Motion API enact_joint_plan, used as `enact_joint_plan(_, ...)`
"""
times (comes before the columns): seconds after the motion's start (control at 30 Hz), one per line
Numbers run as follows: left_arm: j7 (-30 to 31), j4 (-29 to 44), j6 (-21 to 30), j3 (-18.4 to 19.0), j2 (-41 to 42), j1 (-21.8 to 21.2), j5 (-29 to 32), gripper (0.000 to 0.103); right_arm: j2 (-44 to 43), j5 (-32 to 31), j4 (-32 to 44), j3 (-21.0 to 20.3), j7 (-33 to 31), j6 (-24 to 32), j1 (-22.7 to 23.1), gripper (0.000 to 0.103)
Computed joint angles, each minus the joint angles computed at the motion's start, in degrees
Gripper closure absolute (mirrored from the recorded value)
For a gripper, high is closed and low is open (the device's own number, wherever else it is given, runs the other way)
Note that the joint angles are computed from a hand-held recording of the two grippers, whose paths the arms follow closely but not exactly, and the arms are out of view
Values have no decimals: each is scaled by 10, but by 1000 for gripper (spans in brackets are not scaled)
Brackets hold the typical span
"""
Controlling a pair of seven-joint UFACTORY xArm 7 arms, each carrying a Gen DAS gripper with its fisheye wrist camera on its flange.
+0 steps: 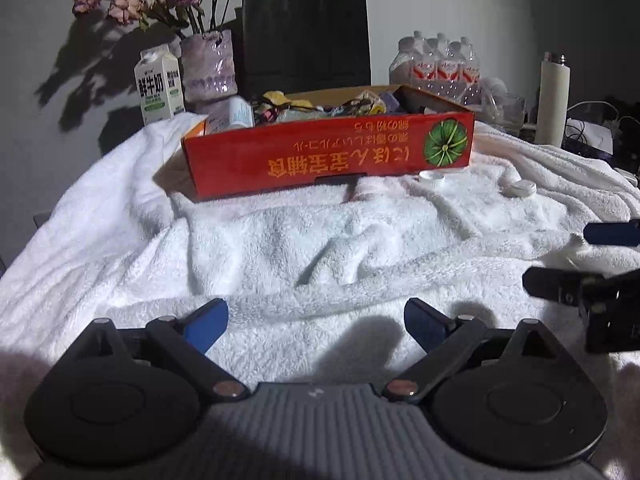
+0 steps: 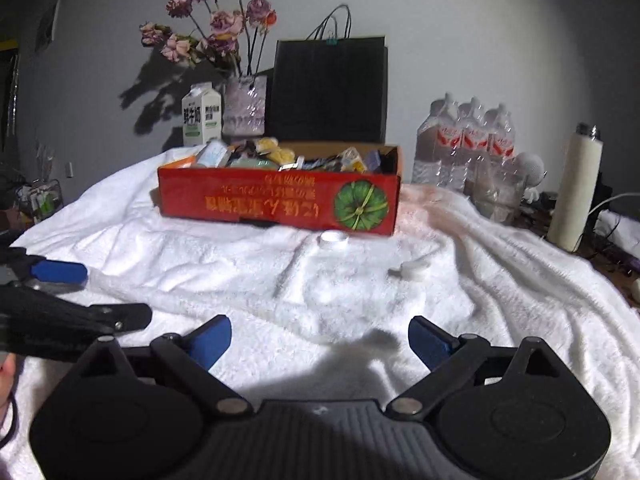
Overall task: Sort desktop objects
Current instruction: 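Withdraw both open tools from the red box over the towel, then grasp a white bottle cap with the left tool while the right tool grasps another white cap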
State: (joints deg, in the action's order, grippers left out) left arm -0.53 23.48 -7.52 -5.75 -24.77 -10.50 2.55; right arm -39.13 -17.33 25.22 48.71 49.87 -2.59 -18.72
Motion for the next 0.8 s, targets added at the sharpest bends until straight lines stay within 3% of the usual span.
enact_joint_plan(0.07, -7, 4, 6, 25, 4, -21, -11, 6, 22, 0, 8, -12, -4, 19, 14, 8)
enact_joint_plan(0.17, -29, 5, 12, 18, 3, -6, -24, 8, 46, -10, 23, -21, -5, 46, 23, 8)
enact_joint_plan(0.3, -21, 1, 5, 46, -1, -35, -22, 8, 57, -33, 30, -29, 12, 64, 29, 8)
enact_joint_plan(0.5, -26, -23, -36, 78, -21, -62, -26, 8, 34, -61, 30, -26, 63, 88, 27, 8)
enact_joint_plan(0.57, -18, -36, -39, 113, -44, -89, -14, 7, 5, -62, 34, -8, 99, 131, 22, 8)
enact_joint_plan(0.7, 40, -58, -19, 295, -118, -236, 14, 7, -45, -46, 26, -9, 179, 196, 66, 8)
enact_joint_plan(0.8, 83, -16, 77, 360, -146, -295, -1, 7, -90, -29, 21, 2, 254, 253, 97, 8)
